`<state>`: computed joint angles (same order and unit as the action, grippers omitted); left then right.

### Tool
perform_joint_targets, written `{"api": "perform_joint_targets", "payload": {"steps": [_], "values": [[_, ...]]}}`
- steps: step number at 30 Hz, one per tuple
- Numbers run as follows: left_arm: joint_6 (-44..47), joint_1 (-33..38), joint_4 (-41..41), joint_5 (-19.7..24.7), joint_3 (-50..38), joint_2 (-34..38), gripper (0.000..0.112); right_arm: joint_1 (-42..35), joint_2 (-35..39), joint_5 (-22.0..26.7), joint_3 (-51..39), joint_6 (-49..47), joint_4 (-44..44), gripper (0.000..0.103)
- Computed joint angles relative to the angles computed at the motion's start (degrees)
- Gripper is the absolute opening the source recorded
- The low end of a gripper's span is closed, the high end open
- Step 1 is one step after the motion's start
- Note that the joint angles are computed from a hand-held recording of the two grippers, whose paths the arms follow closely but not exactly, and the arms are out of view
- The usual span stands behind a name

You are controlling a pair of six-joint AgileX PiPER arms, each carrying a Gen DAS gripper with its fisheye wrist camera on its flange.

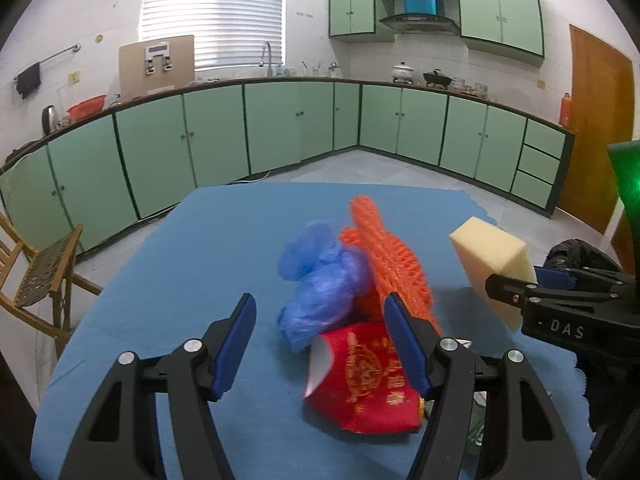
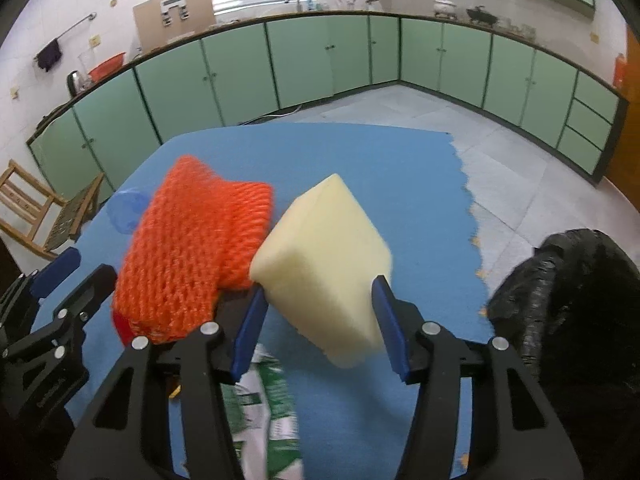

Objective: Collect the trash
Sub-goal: 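Grasp the orange mesh net with the left gripper while the right holds the sponge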

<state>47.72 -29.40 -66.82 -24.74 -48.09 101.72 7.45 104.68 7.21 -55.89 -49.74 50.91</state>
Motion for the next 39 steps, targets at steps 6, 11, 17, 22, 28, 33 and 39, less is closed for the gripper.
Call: {"api": "perform_joint_targets", "payload": {"steps": [6, 11, 17, 22, 28, 33, 39], "values": [[1.7, -0.9, -1.6, 0.5, -0.9, 0.4, 0.065, -2.5, 0.5, 1.5, -0.5, -10.3, 8.5, 0.038], [2.7, -0.5, -2.7, 1.1, -0.4, -0.7, 0.065, -3.6, 0.0, 2.1, 0.0, -11.4, 9.7, 0.036], [1.4, -1.4, -1.8, 1.1, 0.3, -2.6, 0.065, -4.0, -1.6, 1.8, 1.0, -9.6, 7.9, 0.035], [2.4, -2.3, -2.2, 2.1, -2.2, 0.2, 0.065, -5.2, -2.9, 2.3, 1.6, -10.1, 7.6, 0.035], [9.0, -2.4, -8.4, 2.7, -7.1, 5.3, 0.065, -7.0, -3.3, 3.7, 2.2, -12.2, 8.5, 0.035], [13.8, -2.2, -12.6, 4.8, -9.5, 7.2, 0.040, -7.0, -3.4, 4.6, 1.7, -10.3, 6.6, 0.035], [13.9, -2.3, -12.6, 4.9, -10.0, 7.3, 0.013, -5.9, -4.4, 4.1, 2.0, -9.0, 4.7, 0.035]]}}
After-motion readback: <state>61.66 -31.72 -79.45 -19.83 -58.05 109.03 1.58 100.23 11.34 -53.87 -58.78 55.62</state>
